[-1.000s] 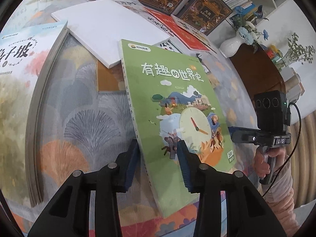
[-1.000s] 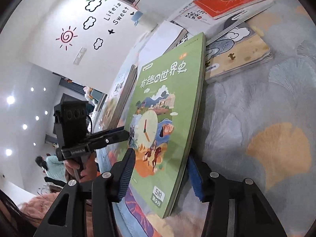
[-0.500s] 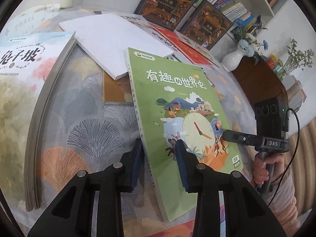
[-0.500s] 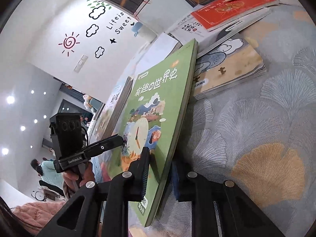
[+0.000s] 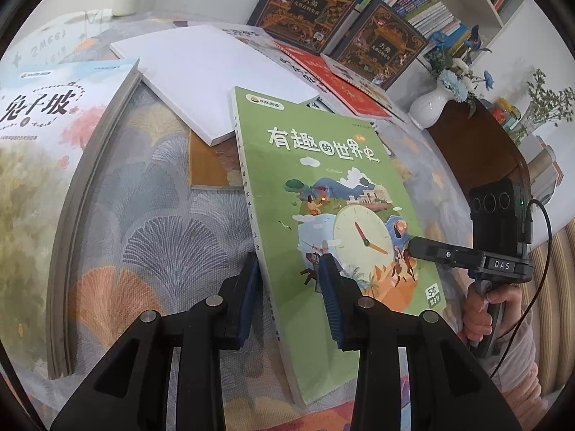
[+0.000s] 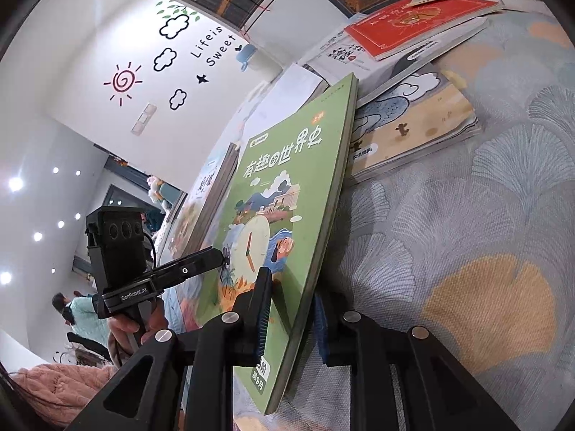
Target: Organize books
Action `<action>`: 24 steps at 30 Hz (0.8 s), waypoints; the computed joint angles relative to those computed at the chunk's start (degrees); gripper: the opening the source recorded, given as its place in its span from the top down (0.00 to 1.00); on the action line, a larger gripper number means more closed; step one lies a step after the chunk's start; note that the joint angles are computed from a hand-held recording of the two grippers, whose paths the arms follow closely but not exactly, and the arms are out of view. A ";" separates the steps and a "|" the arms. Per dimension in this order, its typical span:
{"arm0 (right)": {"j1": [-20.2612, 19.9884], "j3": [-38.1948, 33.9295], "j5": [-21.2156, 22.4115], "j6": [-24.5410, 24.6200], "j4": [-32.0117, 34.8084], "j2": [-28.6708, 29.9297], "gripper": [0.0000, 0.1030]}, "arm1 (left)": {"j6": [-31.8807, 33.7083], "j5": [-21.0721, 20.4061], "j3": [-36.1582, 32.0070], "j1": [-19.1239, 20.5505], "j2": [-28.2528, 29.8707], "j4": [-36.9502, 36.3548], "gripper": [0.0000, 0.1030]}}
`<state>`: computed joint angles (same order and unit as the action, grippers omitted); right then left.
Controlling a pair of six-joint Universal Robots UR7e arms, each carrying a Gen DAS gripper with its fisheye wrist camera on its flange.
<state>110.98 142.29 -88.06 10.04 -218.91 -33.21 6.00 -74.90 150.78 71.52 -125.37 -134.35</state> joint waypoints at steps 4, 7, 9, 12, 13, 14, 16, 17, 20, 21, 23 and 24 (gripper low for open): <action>-0.78 0.16 0.84 -0.01 0.28 -0.12 0.82 | 1.52 -1.56 -1.36 1.54 1.41 0.99 0.67; 0.00 0.33 -0.49 -0.73 -2.43 1.06 0.81 | 2.04 -1.66 -1.09 1.53 0.84 0.93 0.67; 0.49 0.28 -1.29 -0.80 -3.18 1.36 0.81 | 2.60 -2.12 -1.00 1.96 0.74 0.57 0.67; 1.57 0.23 -2.57 -0.89 -4.40 1.93 0.80 | 3.77 -2.87 -1.26 2.67 0.96 0.72 0.67; 1.77 0.21 -2.76 -0.77 -4.46 1.95 0.80 | 3.82 -2.94 -1.43 2.74 1.13 0.94 0.67; 1.97 0.20 -2.96 -0.65 -4.56 1.99 0.80 | 3.74 -2.93 -1.56 2.78 1.18 1.18 0.67; 2.10 0.18 -3.05 -0.51 -4.51 1.97 0.80 | 3.49 -2.64 -1.67 2.52 1.06 1.71 0.67; 2.08 0.17 -3.01 -0.54 -4.47 1.95 0.80 | 3.34 -2.53 -1.62 2.28 1.05 1.71 0.67; 2.17 0.15 -3.15 -0.50 -4.46 1.96 0.80 | 3.31 -2.64 -1.73 2.32 1.12 1.85 0.67; 2.21 0.13 -3.28 -0.49 -4.42 1.95 0.80 | 2.83 -2.45 -1.61 2.01 0.95 2.01 0.67; 2.46 0.06 -3.46 -0.22 -4.44 2.04 0.80 | 2.69 -2.20 -1.71 1.68 0.89 2.51 0.67; 2.42 0.10 -3.36 -0.19 -4.53 2.08 0.80 | 2.95 -2.19 -1.76 1.64 0.99 2.53 0.67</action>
